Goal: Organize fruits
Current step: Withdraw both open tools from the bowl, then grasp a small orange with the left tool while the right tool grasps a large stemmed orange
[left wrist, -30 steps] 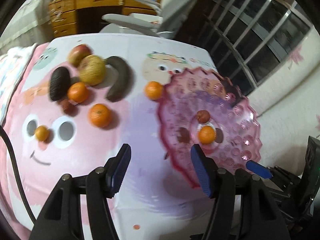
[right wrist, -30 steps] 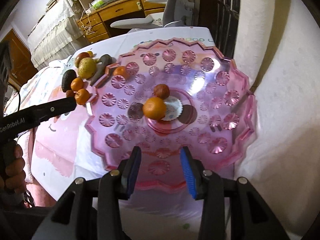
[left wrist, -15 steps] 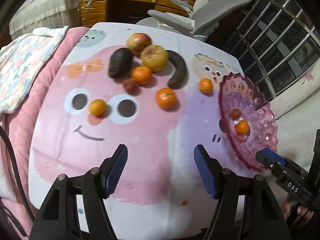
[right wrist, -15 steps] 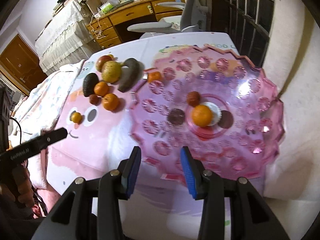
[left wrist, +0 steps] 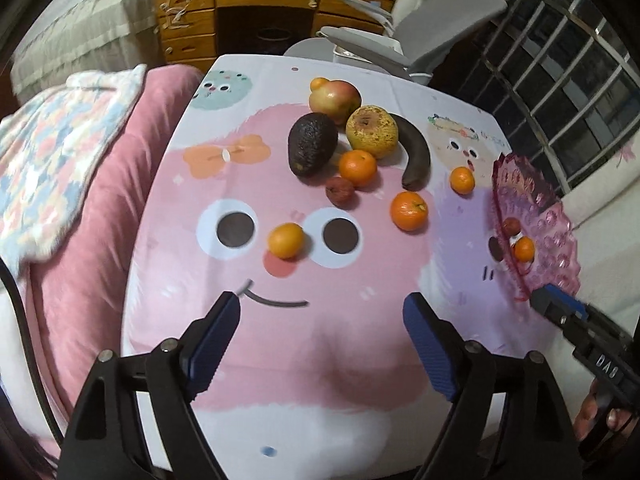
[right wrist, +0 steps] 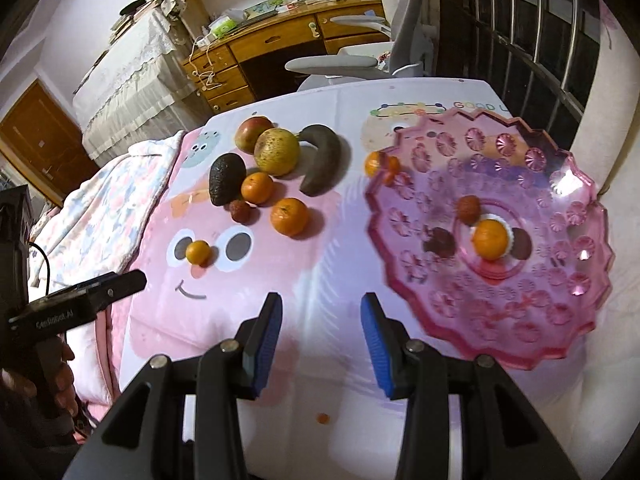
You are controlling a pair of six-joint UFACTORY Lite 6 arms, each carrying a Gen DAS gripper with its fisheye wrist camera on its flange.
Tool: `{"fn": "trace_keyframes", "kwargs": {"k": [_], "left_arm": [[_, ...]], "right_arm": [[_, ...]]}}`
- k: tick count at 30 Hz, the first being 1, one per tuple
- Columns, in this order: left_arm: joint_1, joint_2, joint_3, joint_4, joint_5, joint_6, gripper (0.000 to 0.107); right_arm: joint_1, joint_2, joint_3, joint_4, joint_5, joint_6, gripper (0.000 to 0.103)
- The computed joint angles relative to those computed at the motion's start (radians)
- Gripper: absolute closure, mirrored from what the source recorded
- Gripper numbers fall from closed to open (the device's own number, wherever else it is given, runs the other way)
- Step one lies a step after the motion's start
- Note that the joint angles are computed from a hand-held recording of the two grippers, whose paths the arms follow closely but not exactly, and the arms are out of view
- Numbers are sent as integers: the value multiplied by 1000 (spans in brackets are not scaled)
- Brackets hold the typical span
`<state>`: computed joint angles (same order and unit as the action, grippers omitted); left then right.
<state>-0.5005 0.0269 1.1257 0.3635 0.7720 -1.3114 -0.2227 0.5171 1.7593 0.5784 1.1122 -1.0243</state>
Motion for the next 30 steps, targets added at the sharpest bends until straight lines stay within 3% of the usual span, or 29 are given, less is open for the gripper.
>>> {"fn": "trace_keyframes", "kwargs": {"k": [7, 15, 20, 24, 30], "left_arm": [[173, -5, -93, -179, -151, 443, 22], [339, 116, -98, -420, -256, 863, 22], [372, 203, -70, -482, -314, 950, 22], [383, 253, -55, -498, -343, 964, 23], [405, 329, -24, -602, -374, 1046, 33]], "right_arm": [[145, -121, -200, 29, -229, 105, 62], [325, -132, -294, -22, -500, 224, 59], [401, -79, -314, -66, -634, 264, 47], [428, -4, -277, -78, -673, 260, 46], [449, 106, -217, -89, -732, 229, 46]]}}
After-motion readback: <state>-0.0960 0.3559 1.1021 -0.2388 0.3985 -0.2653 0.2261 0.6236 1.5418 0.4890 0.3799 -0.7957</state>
